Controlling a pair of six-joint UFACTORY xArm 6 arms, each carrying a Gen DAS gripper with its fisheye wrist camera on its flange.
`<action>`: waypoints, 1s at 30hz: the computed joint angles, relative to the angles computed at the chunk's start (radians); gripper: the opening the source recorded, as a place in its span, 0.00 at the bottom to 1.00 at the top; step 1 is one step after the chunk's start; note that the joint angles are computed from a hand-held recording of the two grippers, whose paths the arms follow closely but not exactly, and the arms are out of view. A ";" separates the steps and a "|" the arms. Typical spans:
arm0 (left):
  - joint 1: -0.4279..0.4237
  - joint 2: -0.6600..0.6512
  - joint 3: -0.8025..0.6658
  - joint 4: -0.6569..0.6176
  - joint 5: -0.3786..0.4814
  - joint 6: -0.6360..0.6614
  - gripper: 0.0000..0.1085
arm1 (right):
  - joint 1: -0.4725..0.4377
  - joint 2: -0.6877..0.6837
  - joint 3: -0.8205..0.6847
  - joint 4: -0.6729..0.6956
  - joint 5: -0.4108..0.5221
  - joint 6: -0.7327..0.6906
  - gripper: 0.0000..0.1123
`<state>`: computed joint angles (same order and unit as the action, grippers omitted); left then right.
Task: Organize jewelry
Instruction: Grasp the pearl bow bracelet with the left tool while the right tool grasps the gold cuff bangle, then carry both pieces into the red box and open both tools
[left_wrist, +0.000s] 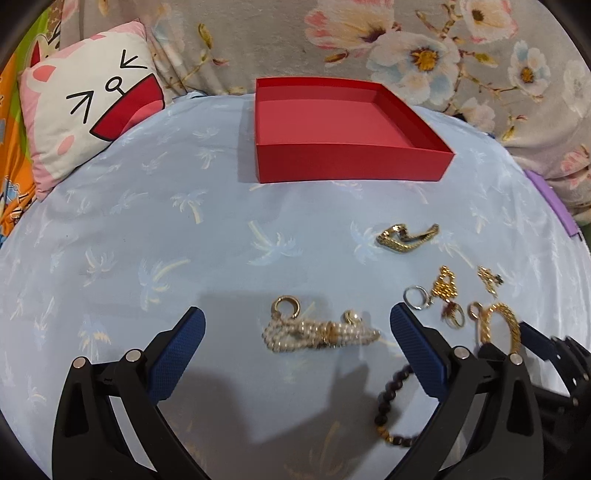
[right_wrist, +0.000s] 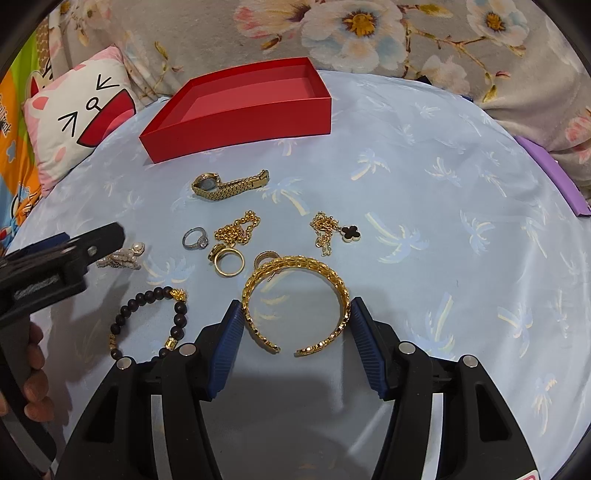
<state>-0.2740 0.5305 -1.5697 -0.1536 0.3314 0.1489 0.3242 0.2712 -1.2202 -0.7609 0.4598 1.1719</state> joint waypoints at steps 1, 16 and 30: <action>-0.001 0.011 -0.013 0.039 0.010 -0.039 0.90 | 0.001 0.000 -0.001 -0.002 0.002 0.000 0.52; 0.046 -0.050 0.099 0.163 0.029 -0.142 0.84 | 0.005 0.003 -0.001 -0.009 -0.001 -0.004 0.52; 0.040 -0.091 0.118 -0.261 0.078 0.224 0.11 | 0.002 -0.016 0.025 -0.015 -0.027 0.002 0.51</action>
<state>-0.2344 0.4400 -1.4515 -0.4149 0.4091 0.3728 0.3265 0.2556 -1.1955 -0.7756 0.4332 1.1740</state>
